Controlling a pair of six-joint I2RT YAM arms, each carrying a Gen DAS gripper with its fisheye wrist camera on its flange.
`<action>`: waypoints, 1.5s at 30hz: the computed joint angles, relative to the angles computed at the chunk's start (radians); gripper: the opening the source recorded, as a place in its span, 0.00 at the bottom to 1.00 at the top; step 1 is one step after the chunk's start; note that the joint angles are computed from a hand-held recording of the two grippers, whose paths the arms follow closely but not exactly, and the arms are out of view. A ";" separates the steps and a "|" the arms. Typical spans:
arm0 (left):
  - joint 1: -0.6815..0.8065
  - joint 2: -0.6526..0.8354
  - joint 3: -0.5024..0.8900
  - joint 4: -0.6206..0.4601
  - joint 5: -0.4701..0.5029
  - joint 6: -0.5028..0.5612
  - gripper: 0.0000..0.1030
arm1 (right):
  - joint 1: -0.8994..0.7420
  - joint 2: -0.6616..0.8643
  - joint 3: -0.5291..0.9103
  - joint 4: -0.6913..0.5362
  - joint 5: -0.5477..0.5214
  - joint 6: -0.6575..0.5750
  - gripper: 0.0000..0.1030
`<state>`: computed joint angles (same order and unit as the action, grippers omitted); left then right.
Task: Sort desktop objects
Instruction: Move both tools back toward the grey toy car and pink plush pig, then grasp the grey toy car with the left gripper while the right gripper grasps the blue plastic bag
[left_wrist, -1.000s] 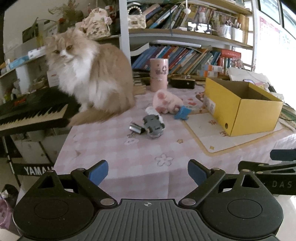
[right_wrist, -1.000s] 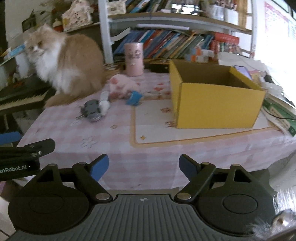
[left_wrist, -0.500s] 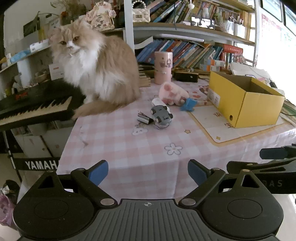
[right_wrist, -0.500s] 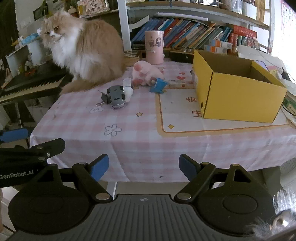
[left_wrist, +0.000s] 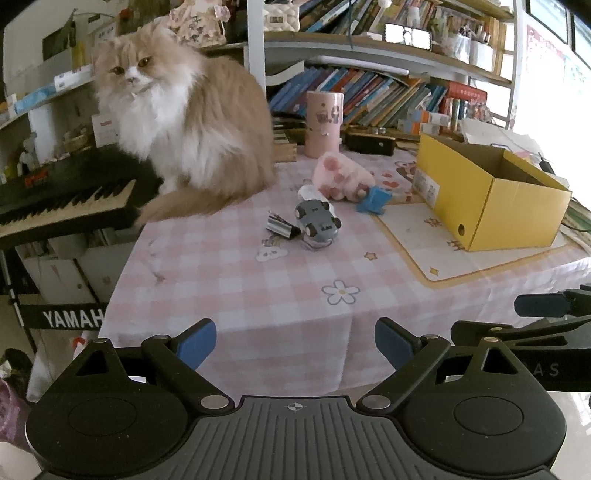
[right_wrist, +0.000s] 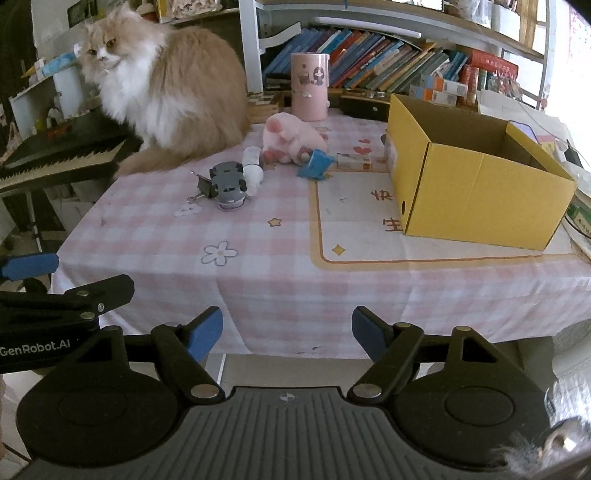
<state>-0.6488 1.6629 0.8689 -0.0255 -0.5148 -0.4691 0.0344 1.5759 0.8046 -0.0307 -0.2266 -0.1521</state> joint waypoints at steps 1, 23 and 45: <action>0.004 0.009 0.009 -0.003 0.001 -0.001 0.92 | -0.002 0.010 0.009 -0.001 -0.002 -0.003 0.74; 0.093 0.279 0.339 -0.103 0.026 -0.021 0.92 | -0.036 0.374 0.455 -0.140 -0.077 -0.114 0.74; 0.148 0.609 0.831 -0.317 0.027 -0.001 0.79 | -0.019 0.807 1.126 -0.346 -0.116 -0.078 0.61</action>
